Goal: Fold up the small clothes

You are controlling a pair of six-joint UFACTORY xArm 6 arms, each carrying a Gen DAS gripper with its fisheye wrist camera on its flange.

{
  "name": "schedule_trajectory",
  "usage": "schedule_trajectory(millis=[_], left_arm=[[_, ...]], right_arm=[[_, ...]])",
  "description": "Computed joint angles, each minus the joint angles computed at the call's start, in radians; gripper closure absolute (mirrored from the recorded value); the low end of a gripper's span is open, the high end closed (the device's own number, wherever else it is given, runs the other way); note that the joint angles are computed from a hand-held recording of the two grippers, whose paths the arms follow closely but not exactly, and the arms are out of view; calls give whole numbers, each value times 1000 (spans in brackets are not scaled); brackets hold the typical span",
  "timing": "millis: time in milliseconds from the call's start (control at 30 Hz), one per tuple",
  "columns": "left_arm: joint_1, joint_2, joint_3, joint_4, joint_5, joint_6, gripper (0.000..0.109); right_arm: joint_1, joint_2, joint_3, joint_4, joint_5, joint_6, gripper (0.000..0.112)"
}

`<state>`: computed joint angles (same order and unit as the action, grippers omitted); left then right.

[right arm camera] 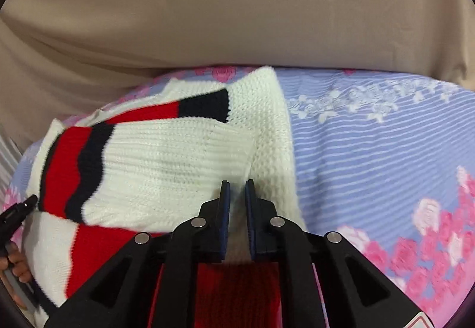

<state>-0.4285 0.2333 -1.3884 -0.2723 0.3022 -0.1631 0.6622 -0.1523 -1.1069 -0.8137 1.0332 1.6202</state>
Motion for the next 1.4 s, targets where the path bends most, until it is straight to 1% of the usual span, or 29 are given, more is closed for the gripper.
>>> schedule_trajectory(millis=[33,67,100,133,167,233,300,367,433,500,533,567,633,667,700,767,800,833,867,900,933,967,1000,1033,1133,1167,1233,1333,1400], left_arm=[[4,-34,34,-52,-5,44,70],[9,-88,87,-109,-10,97,62],[17,-138,133,-147,-5,139,48],[26,-189,182,-185,4,187,41],[40,-257,242,-215,26,241,40],[75,-378,350,-188,96,289,38],[108,-491,454,-182,174,341,37],[141,-582,535,-194,260,386,36],[166,-664,611,-217,329,410,36],[182,-747,685,-271,385,431,36],[177,-789,719,-292,391,434,36],[171,-819,738,-331,408,456,36],[162,-828,745,-409,449,501,36],[152,-829,747,-414,441,493,36],[134,-834,755,-404,416,475,36],[119,-827,751,-428,415,484,37],[109,-830,756,-419,397,466,39],[104,-832,757,-424,390,469,49],[103,-828,755,-427,395,472,56],[99,-816,745,-432,407,469,72],[101,-813,740,-439,416,472,86],[93,-810,737,-425,405,460,92],[90,-815,736,-408,401,455,99],[89,-826,736,-402,396,457,100],[88,-900,757,-393,376,480,101],[82,-924,763,-387,365,486,101],[88,-984,778,-397,371,513,102],[120,-1103,806,-438,414,571,104],[171,-1208,828,-509,465,649,105]], right_arm=[[48,-17,-10,-2,59,7,98],[108,-37,-14,-3,127,27,90],[150,-60,-8,-1,171,47,78],[204,-87,5,7,213,75,66],[268,-125,36,22,240,117,63],[385,-179,92,58,286,203,58],[517,-210,140,90,312,333,55],[632,-200,158,113,321,466,55],[714,-170,162,138,309,582,54],[769,-129,146,128,276,659,54],[783,-111,134,116,262,676,54],[787,-98,132,101,243,689,54],[780,-77,130,77,201,727,53],[771,-80,143,56,173,754,53],[763,-85,162,20,139,797,53],[747,-89,185,-29,101,865,52],[745,-82,180,-44,113,879,52],[741,-76,174,-52,123,885,52],[736,-75,174,-58,118,890,52],[729,-76,177,-69,111,899,54],[723,-79,183,-81,97,909,64],[716,-78,183,-85,89,910,73],[712,-76,180,-85,89,907,92],[712,-75,176,-86,94,908,103],[766,-60,130,-155,193,916,104],[797,-47,96,-183,250,891,104],[841,-29,49,-218,325,851,104],[920,-15,1,-300,428,829,104],[979,1,-31,-369,493,802,104]])
